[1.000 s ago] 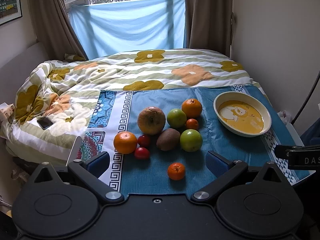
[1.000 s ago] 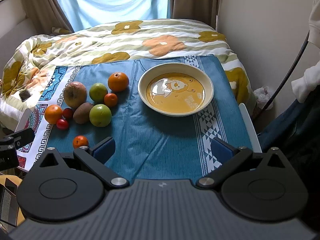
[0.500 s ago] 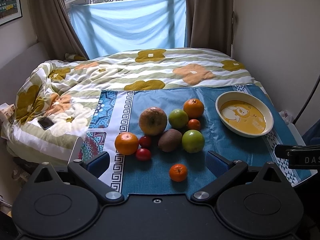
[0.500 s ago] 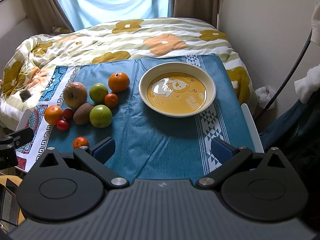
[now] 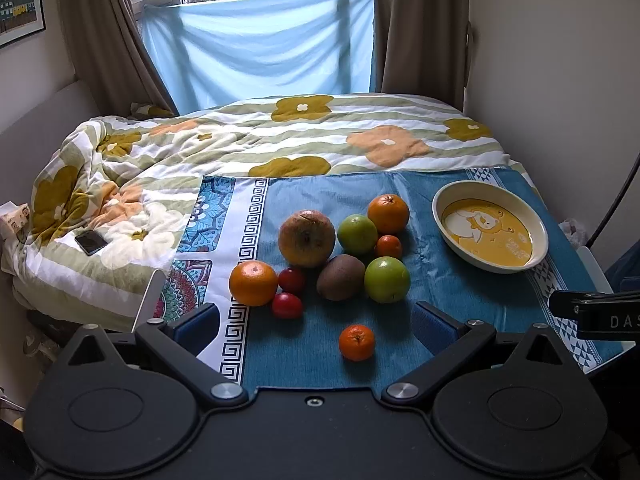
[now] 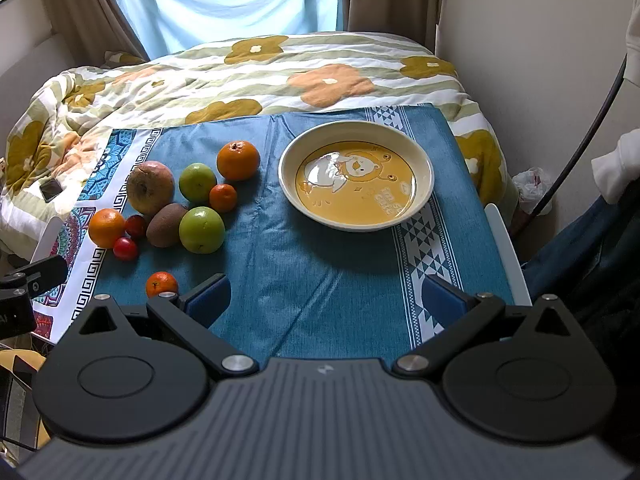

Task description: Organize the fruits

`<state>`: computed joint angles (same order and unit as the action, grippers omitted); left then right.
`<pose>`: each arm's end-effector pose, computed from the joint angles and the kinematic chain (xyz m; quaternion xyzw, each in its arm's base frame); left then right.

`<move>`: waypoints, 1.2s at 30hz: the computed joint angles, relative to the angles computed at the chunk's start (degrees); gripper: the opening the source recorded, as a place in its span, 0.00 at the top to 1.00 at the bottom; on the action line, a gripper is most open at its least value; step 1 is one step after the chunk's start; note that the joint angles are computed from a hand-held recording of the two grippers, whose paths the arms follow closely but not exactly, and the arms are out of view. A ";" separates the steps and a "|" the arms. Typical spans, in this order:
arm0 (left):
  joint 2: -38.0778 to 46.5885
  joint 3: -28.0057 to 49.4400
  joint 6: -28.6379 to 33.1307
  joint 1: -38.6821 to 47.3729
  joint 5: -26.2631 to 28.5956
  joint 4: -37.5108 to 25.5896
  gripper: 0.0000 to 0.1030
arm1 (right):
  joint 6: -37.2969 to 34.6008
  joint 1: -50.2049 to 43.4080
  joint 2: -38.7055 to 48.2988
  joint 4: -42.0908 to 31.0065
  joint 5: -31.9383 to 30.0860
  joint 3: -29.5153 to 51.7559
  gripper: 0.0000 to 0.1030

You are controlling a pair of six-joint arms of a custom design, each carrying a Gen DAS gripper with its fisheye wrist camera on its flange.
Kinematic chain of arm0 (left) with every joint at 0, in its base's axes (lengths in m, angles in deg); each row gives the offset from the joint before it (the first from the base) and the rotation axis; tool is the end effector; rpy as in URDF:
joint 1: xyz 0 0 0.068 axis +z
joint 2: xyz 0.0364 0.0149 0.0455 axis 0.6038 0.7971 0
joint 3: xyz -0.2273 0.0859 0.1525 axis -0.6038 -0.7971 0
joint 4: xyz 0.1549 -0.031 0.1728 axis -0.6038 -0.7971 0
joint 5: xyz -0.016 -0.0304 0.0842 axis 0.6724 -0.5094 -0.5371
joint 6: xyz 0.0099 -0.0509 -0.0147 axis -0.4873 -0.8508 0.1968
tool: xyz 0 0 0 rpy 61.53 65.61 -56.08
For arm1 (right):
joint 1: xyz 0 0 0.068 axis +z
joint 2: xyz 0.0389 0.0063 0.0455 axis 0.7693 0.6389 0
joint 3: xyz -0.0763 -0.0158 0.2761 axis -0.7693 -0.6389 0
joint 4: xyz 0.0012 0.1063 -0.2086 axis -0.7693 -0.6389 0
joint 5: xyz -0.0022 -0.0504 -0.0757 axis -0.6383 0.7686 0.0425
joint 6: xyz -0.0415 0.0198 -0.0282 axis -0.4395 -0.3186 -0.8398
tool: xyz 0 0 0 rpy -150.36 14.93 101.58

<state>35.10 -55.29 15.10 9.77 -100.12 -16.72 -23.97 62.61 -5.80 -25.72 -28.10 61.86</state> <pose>0.1469 -0.0599 0.1477 -0.0111 0.9213 0.0402 0.3867 0.1838 0.0373 0.1458 -0.0146 0.9404 0.0241 0.3390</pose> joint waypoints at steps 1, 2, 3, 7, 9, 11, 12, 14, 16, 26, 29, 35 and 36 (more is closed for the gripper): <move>0.00 -0.01 0.06 0.04 0.03 0.04 0.00 | 0.05 0.11 0.06 0.13 0.03 -0.06 0.00; 0.11 0.12 0.10 0.07 0.04 0.02 0.00 | 0.05 0.09 0.08 0.09 -0.03 -0.04 0.00; 0.04 0.03 0.15 0.09 0.04 0.05 0.00 | -0.06 -0.09 -0.03 -0.20 -0.19 0.12 0.00; 0.12 0.14 0.09 0.19 0.12 -0.03 0.00 | 0.17 0.23 -1.09 -0.88 -0.12 -0.24 0.00; 0.13 0.23 -0.03 0.10 0.06 -0.19 0.00 | 0.17 0.23 -1.09 -0.88 -0.12 -0.24 0.00; 0.00 0.13 -0.54 -0.58 -0.44 -0.39 0.00 | 0.15 0.19 -1.03 -0.81 -0.15 -0.22 0.00; 0.00 0.10 -0.52 -0.61 -0.45 -0.38 0.00 | 0.14 0.23 -1.50 -1.08 -0.16 -0.37 0.00; -0.14 0.07 -0.50 -0.54 -0.35 -0.44 0.00 | 0.22 0.54 -1.87 -1.32 0.04 -0.43 0.00; -0.03 0.14 -0.50 -0.54 -0.39 -0.39 0.00 | 0.34 1.08 -2.54 -1.73 0.43 -0.52 0.00; -0.31 -0.15 -0.89 -1.07 -0.42 -0.38 0.00 | 0.47 2.14 -4.58 -2.59 1.38 -1.12 0.00; -0.53 -0.20 -1.25 -1.57 -0.74 -0.65 0.00 | 0.53 2.26 -5.36 -3.21 1.46 -1.09 0.00; -1.48 -0.31 -1.53 -2.38 -1.10 -1.41 0.00 | 1.25 2.94 -5.93 -3.88 2.18 -0.95 0.00; -1.88 -0.36 -1.28 -2.16 -0.89 -1.63 0.00 | 1.04 2.83 -5.87 -3.67 2.07 -1.08 0.00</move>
